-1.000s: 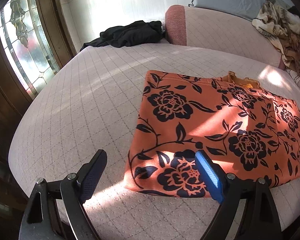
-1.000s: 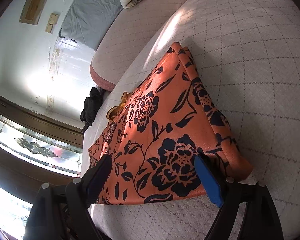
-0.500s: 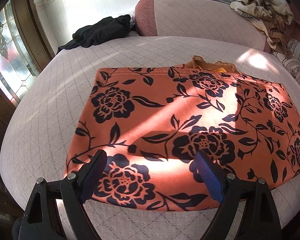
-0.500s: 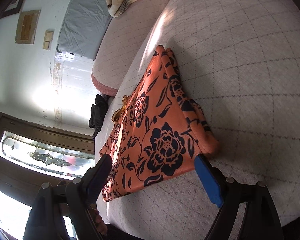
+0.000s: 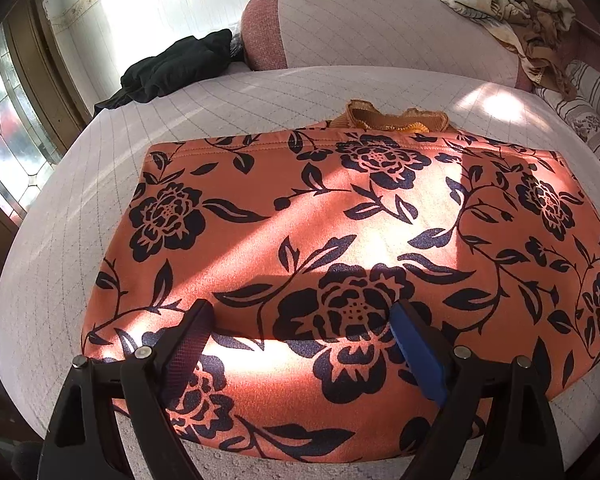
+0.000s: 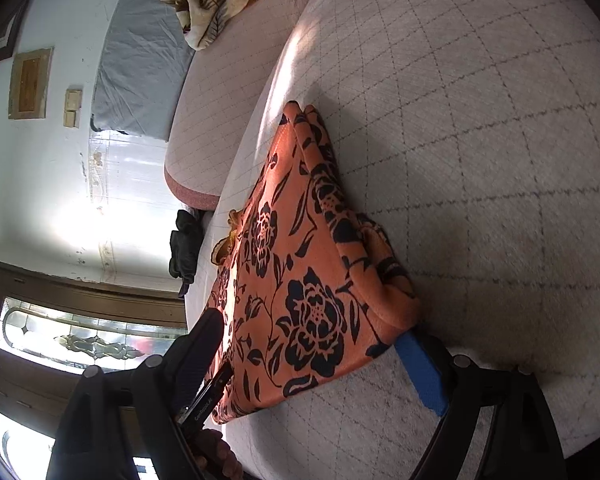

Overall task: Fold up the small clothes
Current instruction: 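Grasp the folded edge with the left gripper while the right gripper grasps beside it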

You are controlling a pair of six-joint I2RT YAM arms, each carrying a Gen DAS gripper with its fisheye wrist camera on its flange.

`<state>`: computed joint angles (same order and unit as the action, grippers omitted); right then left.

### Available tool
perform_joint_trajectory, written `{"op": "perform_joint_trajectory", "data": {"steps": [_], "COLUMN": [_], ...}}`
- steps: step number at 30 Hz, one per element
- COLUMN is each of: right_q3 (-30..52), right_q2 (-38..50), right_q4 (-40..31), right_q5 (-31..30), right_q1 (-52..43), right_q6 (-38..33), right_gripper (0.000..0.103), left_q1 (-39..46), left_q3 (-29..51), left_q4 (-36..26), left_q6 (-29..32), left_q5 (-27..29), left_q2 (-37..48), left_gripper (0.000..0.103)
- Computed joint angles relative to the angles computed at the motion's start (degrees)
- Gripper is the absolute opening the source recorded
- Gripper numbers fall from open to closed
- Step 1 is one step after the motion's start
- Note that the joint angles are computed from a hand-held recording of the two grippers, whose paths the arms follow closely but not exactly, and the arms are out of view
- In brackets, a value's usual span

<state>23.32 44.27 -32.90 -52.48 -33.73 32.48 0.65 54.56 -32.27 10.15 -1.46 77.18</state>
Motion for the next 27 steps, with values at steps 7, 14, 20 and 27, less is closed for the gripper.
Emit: {"op": "perform_joint_trajectory", "data": {"steps": [7, 14, 20, 27], "right_q3": [2.5, 2.6, 3.23, 4.44], "right_q2": [0.07, 0.06, 2.28, 0.24], "right_q4": [6.8, 8.26, 8.13, 7.67], "right_q5": [13.29, 17.7, 21.62, 26.91], "right_q1": [10.52, 15.5, 18.53, 22.62], "right_q6": [9.47, 11.97, 11.51, 11.48], "right_gripper": [0.079, 0.079, 0.08, 0.078], "left_q1": [0.64, 0.43, 1.35, 3.3], "left_q3": [1.72, 3.43, 3.41, 4.69], "left_q4": [-0.19, -1.73, -1.76, -2.75], "left_q6": [-0.86, -1.12, -0.69, -0.06], "left_q5": [2.38, 2.81, 3.18, 5.95], "left_q2": [0.92, 1.8, 3.58, 2.63], "left_gripper": [0.091, 0.091, 0.091, 0.091]}}
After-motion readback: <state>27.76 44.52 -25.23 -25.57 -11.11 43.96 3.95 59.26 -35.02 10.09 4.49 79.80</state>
